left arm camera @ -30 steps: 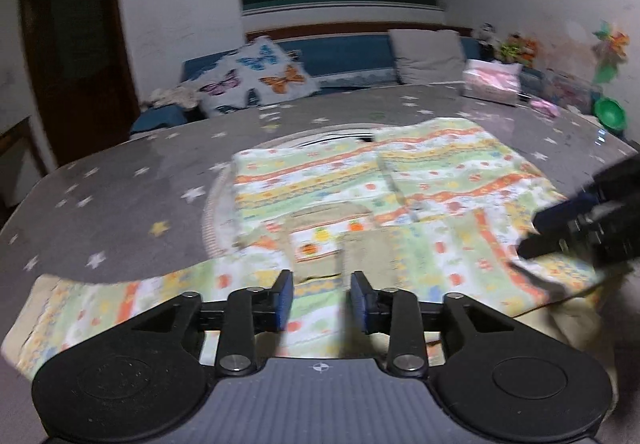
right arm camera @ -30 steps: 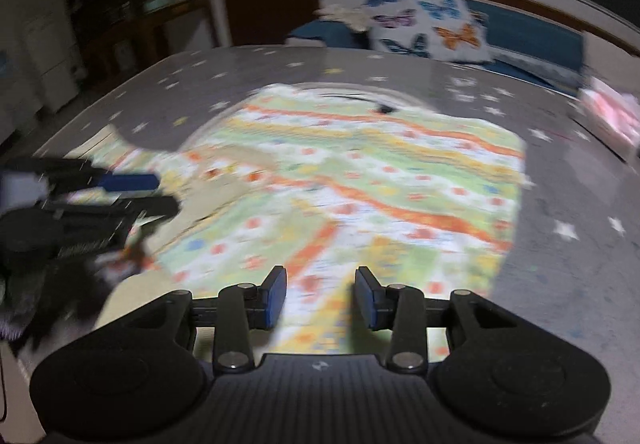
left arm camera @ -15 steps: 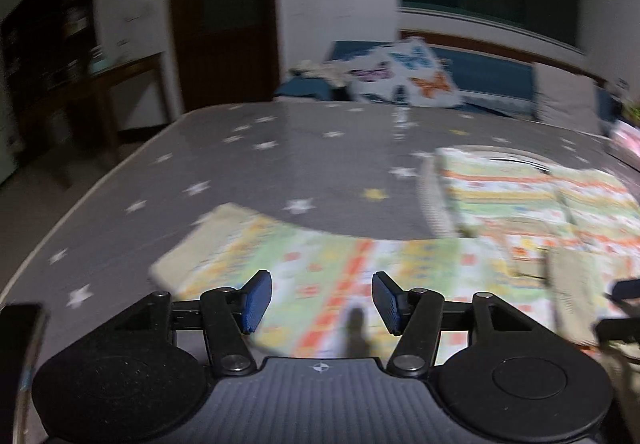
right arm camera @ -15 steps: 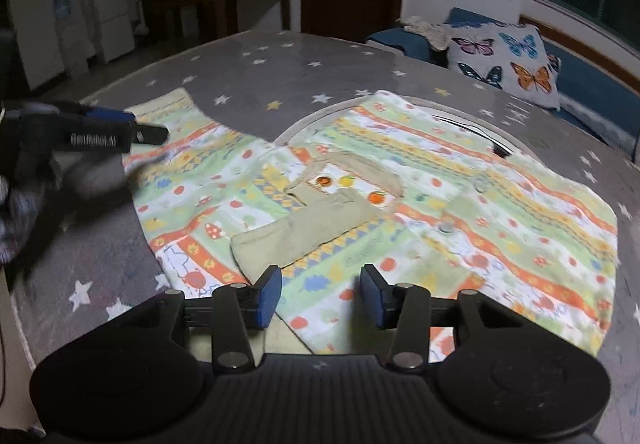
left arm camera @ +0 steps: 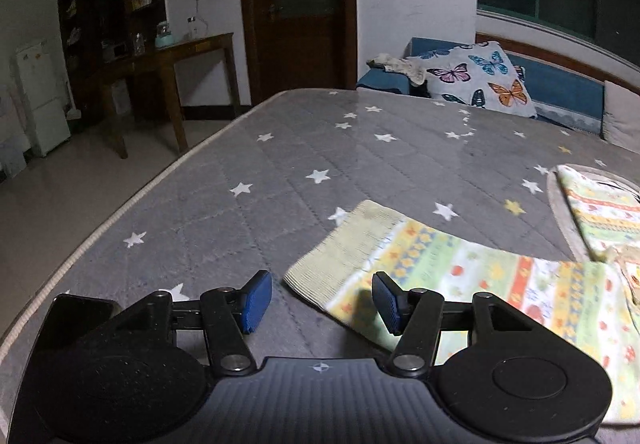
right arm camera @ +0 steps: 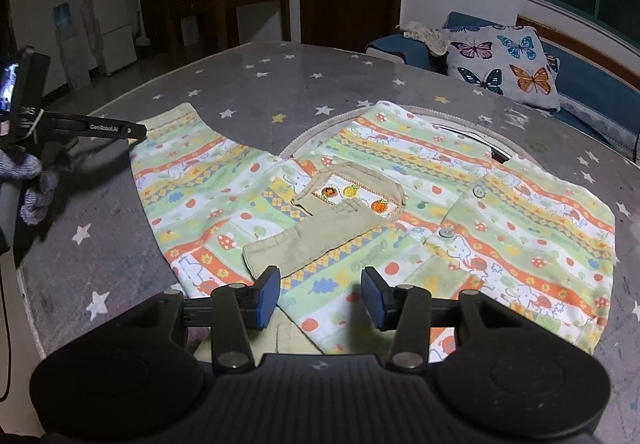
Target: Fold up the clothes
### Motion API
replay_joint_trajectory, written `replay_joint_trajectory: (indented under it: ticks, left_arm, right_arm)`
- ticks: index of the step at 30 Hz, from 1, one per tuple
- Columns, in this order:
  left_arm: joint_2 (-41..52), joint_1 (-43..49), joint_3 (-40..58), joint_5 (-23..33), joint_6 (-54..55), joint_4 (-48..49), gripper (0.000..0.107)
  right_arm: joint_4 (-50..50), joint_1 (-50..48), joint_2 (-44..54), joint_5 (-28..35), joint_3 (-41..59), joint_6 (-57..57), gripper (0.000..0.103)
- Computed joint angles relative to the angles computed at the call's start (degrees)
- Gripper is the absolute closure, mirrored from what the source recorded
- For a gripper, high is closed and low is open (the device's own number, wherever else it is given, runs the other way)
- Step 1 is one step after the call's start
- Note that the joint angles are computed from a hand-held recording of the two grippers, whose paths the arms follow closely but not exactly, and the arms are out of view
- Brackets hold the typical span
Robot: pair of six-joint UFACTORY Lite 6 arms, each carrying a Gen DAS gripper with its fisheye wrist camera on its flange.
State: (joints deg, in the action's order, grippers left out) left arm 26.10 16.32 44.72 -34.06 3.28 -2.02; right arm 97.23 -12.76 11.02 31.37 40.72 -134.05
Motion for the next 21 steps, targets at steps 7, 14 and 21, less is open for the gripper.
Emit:
replay_joint_trajectory:
  ticks: [7, 14, 21]
  left_arm:
    - [3.11, 3.28, 3.64, 1.72, -8.06, 7.8, 0.056]
    - [2.88, 4.21, 4.07, 1.56, -16.8, 18.59, 0.096]
    - [-6.41, 2.38, -2.15, 0.75, -30.97, 32.85, 0.097]
  right_arm:
    - [-0.33, -1.34, -0.66, 0.97, -0.14, 1.4, 0.058]
    - [-0.75, -3.13, -1.69, 2.07, -0.99, 2.48, 0.058]
    - [-2.49, -7.1, -3.33, 4.06, -1.47, 4.0, 0.058]
